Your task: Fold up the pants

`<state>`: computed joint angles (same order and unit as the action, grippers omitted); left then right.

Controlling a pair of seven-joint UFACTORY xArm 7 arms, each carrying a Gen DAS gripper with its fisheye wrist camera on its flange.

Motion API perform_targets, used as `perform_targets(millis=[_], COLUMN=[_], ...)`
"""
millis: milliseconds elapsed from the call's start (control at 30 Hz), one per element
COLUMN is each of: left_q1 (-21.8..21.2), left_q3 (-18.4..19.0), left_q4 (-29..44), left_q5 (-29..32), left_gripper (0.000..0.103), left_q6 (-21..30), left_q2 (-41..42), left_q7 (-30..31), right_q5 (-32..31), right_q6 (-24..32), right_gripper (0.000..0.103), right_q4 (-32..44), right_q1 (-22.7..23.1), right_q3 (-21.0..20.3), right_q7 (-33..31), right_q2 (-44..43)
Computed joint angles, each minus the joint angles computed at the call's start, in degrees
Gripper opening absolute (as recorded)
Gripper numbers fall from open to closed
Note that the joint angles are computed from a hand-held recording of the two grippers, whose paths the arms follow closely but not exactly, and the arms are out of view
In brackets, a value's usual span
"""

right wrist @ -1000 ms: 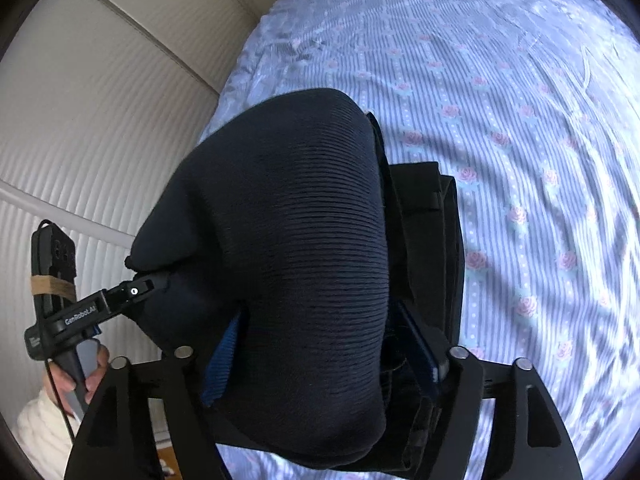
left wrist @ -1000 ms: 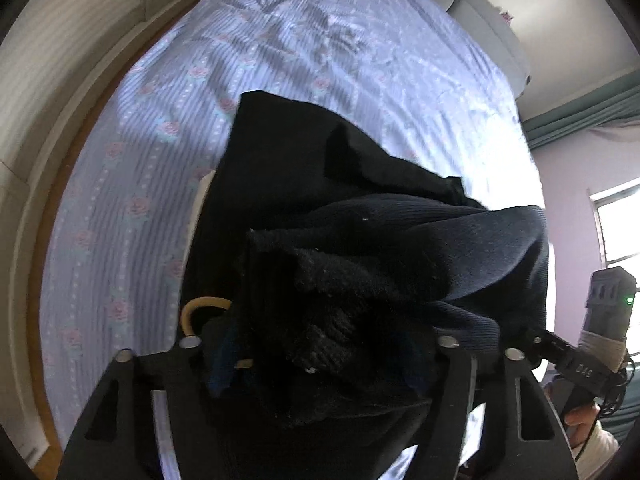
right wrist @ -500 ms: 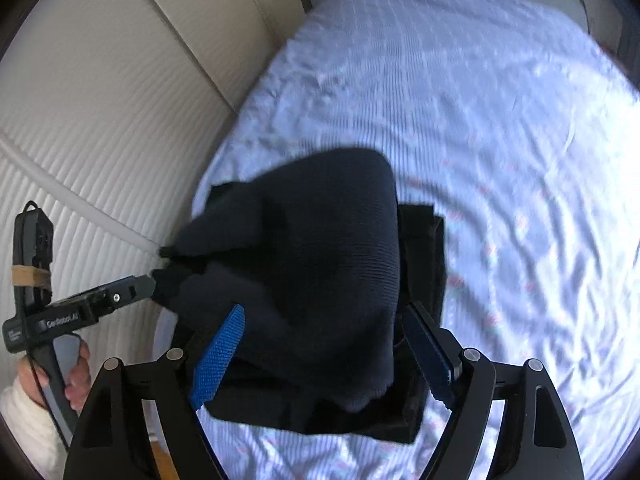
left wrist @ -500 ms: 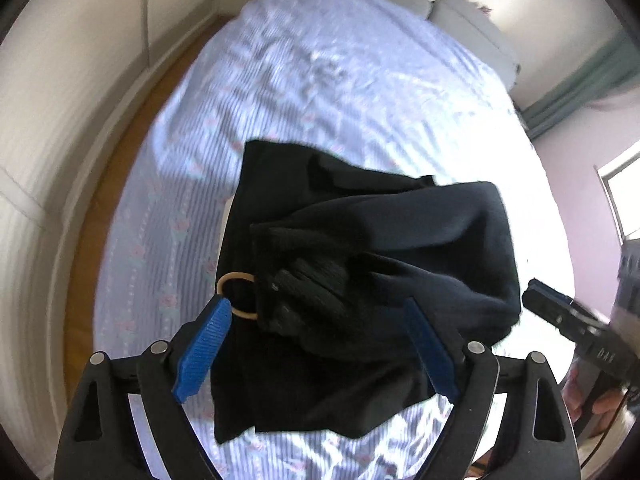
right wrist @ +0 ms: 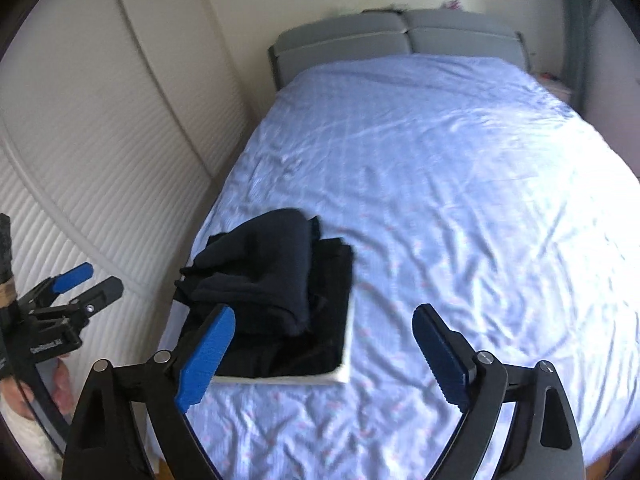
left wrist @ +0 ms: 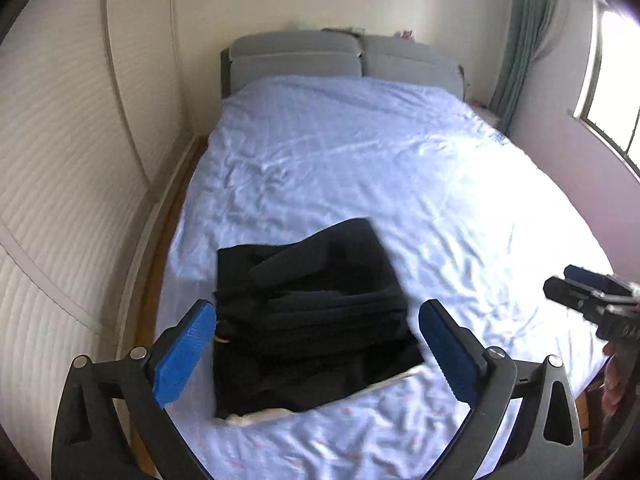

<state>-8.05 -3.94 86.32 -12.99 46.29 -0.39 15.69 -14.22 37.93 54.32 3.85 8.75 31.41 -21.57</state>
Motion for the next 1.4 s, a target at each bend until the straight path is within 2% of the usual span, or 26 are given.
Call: perform_targets(millis=[133,233,400,567,700,933,1067,1400], left_q1=[-1.79,-3.83,-7.81,-11.35,-13.57,-18.75,-22.43,-31.45], left_q3=[-1.35,-3.02,-7.58,-12.89,-16.84,-23.40,-24.83,-24.13], left_q4=[-0.58,-2.58,-6.61,-8.53,-7.89,-3.26,-0.39,7.23], left_q5=[-2.83,-1.30,7.28,15.08,21.55,33.51,37.42,44.89], left_gripper=[0.103,0.103,0.103,0.103,0.103,0.103,0.103,0.103], left_q6=[1.99,1.24,-2.55,-2.95,-1.47,4.91,7.39,13.21], left_q2=[-3.55,-6.42,-10.25,-12.93,-13.37,-10.82,-8.76,-4.20], left_q7=[-4.25,-9.50,-19.36,-33.56,-43.92,-60.02,-65.42,-68.59], right_q5=[-1.41,-0.37,2.40,5.47,7.78,10.18,11.06,12.80], right_q6=[2.41,4.64,8.43,13.31,17.18,24.42,26.68,31.24], right_gripper=[0.096,0.096,0.096,0.096,0.096,0.096,0.096,0.096], right_q4=[-4.16,-6.19,-8.01,-8.19,-7.39,-3.09,-0.48,3.49], right_q1=[-1.61,-2.57,-4.24,-5.95,-7.89,-11.21,-12.91,-15.82], right_q3=[-0.93,-3.21,-7.90,-13.64,-18.37,-24.80,-27.43,-30.68], right_q7=[-1.81,-5.66,-15.00,-26.42,-34.80,-46.78,-51.08,-54.80], right_q2=[-8.99,-15.26,-24.26,-31.57,-35.70,-39.07,-39.57,-41.16])
